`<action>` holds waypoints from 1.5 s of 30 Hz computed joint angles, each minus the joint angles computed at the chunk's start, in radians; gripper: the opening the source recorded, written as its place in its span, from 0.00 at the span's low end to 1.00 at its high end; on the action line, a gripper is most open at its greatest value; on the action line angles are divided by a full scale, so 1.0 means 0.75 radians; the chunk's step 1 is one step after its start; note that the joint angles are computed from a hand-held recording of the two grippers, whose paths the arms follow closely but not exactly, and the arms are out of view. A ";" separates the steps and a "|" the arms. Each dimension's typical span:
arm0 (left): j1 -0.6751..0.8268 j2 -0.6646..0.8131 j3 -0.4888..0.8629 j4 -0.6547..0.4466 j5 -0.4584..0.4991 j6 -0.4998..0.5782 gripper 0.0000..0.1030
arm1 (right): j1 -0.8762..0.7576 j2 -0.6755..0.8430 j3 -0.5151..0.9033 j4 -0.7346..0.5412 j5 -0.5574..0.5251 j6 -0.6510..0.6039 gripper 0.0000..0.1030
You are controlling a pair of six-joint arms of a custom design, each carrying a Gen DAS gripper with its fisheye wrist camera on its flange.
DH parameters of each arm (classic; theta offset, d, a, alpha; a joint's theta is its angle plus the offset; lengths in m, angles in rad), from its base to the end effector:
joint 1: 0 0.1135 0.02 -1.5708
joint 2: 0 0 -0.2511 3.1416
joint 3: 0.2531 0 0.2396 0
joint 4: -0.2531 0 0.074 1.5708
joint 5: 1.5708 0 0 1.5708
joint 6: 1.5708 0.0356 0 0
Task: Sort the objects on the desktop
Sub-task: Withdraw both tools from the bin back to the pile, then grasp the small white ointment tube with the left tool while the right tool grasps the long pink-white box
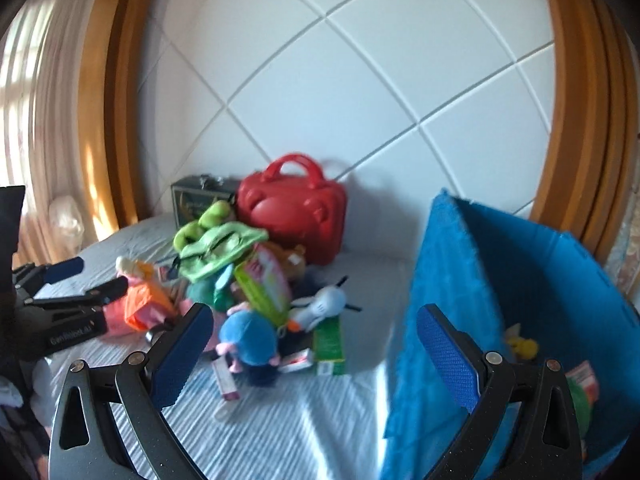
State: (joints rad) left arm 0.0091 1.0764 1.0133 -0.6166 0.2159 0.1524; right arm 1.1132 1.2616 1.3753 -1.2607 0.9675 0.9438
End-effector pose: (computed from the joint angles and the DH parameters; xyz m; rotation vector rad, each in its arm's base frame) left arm 0.2208 -0.0056 0.3114 0.2752 2.2194 -0.1552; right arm 0.1173 0.1718 0.3528 0.0590 2.1189 -0.1830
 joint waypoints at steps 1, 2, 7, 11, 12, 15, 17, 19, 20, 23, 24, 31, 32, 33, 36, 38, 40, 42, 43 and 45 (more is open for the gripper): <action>0.068 0.049 -0.012 0.020 0.022 0.032 0.76 | -0.041 0.022 -0.038 0.077 -0.059 -0.036 1.00; 0.115 0.087 -0.020 0.036 0.037 0.053 0.76 | -0.085 0.050 -0.077 0.154 -0.127 -0.068 1.00; 0.256 0.360 -0.039 0.153 0.058 0.138 0.76 | -0.239 0.133 -0.258 0.429 -0.364 -0.143 1.00; 0.252 0.571 -0.059 0.239 0.041 0.147 0.76 | -0.329 0.233 -0.381 0.619 -0.521 -0.183 1.00; 0.243 0.621 -0.059 0.249 0.037 0.143 0.76 | -0.347 0.262 -0.405 0.663 -0.557 -0.190 1.00; 0.177 0.760 -0.058 0.293 -0.002 0.094 0.76 | -0.414 0.362 -0.469 0.799 -0.676 -0.225 1.00; 0.129 0.839 -0.051 0.318 -0.030 0.052 0.76 | -0.448 0.409 -0.480 0.843 -0.726 -0.252 1.00; 0.077 0.906 -0.032 0.335 -0.050 -0.007 0.76 | -0.492 0.449 -0.496 0.897 -0.776 -0.294 1.00; 0.049 0.938 -0.021 0.344 -0.055 -0.038 0.76 | -0.515 0.462 -0.502 0.921 -0.800 -0.320 1.00; -0.041 1.008 0.002 0.385 -0.082 -0.123 0.74 | -0.579 0.497 -0.508 0.975 -0.858 -0.386 1.00; -0.071 1.033 0.017 0.395 -0.105 -0.143 0.71 | -0.602 0.510 -0.511 0.997 -0.885 -0.406 1.00; -0.131 1.218 0.141 0.394 -0.135 -0.227 0.57 | -0.677 0.664 -0.457 1.080 -1.036 -0.493 0.79; -0.144 1.213 0.125 0.415 -0.155 -0.201 0.57 | -0.679 0.689 -0.442 1.091 -1.057 -0.503 0.79; -0.151 1.208 0.112 0.428 -0.168 -0.180 0.52 | -0.677 0.706 -0.429 1.095 -1.066 -0.509 0.79; -0.121 1.177 0.076 0.433 -0.113 -0.127 0.29 | -0.659 0.764 -0.375 1.102 -1.090 -0.534 0.79; -0.076 1.163 0.065 0.410 -0.068 -0.087 0.23 | -0.647 0.824 -0.323 1.092 -1.097 -0.552 0.77; -0.034 1.144 0.046 0.388 -0.057 -0.044 0.18 | -0.644 0.871 -0.290 1.086 -1.116 -0.559 0.65; 0.016 1.105 0.004 0.367 -0.042 0.014 0.18 | -0.639 0.904 -0.270 1.079 -1.140 -0.559 0.40; 0.038 1.079 -0.028 0.368 -0.044 0.047 0.18 | -0.627 0.911 -0.264 1.067 -1.125 -0.558 0.39; 0.076 1.033 -0.084 0.364 -0.041 0.108 0.17 | -0.609 0.894 -0.276 1.064 -1.126 -0.560 0.33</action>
State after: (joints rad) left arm 0.0664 1.8509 0.9503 -0.3438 0.1850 0.2331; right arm 0.6566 1.9322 1.1682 -0.4626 0.1230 0.5242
